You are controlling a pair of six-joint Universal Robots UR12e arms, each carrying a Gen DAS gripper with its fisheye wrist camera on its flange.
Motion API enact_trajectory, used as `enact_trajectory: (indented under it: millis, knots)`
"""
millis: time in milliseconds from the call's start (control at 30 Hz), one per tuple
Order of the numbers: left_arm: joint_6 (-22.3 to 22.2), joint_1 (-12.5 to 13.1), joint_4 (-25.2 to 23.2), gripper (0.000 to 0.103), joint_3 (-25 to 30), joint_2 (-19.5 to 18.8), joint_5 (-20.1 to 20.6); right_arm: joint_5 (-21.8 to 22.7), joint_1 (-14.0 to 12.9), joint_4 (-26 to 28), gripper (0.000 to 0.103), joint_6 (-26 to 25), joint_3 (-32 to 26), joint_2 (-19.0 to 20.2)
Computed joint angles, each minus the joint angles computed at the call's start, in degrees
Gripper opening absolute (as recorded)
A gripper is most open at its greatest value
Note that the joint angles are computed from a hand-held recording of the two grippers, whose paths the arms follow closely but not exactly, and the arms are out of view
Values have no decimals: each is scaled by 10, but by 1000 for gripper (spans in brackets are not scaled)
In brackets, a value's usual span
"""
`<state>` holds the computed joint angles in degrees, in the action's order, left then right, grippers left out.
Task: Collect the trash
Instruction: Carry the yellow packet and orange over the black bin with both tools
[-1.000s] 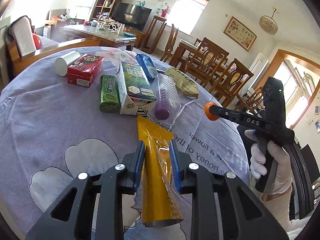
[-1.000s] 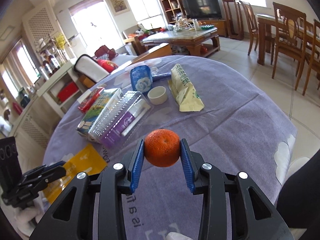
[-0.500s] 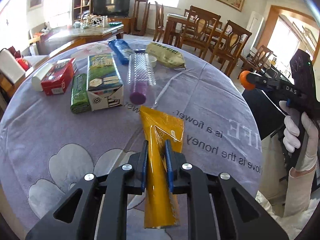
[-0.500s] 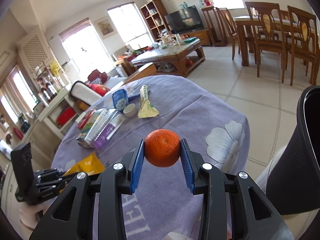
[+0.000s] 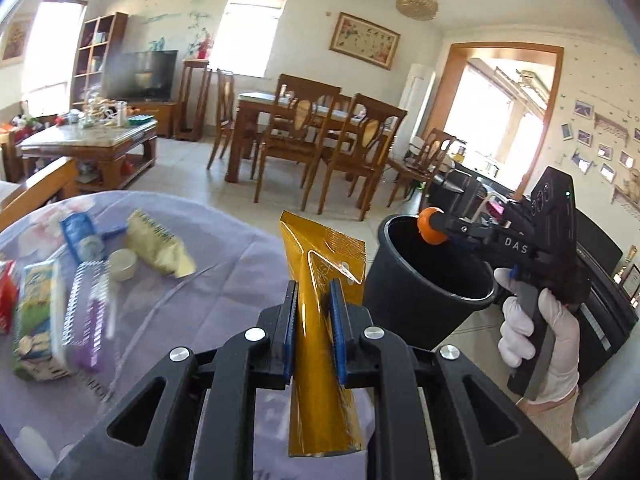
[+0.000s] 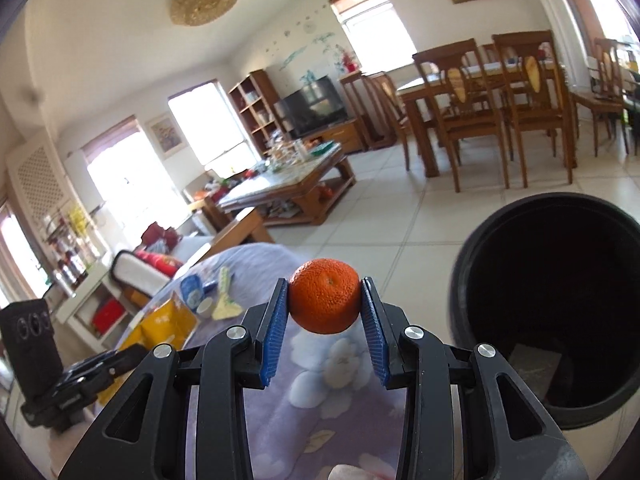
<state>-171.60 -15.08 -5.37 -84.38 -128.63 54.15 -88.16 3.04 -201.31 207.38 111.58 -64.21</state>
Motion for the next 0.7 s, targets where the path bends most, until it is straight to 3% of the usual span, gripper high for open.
enact_trajectory:
  millis: [200, 333, 533, 700]
  knots:
    - [32, -47, -77, 16, 107, -59, -68, -92, -31, 31, 36, 33, 44, -30]
    - [55, -74, -160, 16, 187, -102, -79, -96, -56, 53, 36, 71, 67, -38]
    - [78, -100, -263, 16, 281, -154, -53, -124, -77, 109, 36, 114, 81, -41]
    - [104, -114, -321, 16, 314, -171, -18, -129, -82, 144, 37, 128, 77, -35]
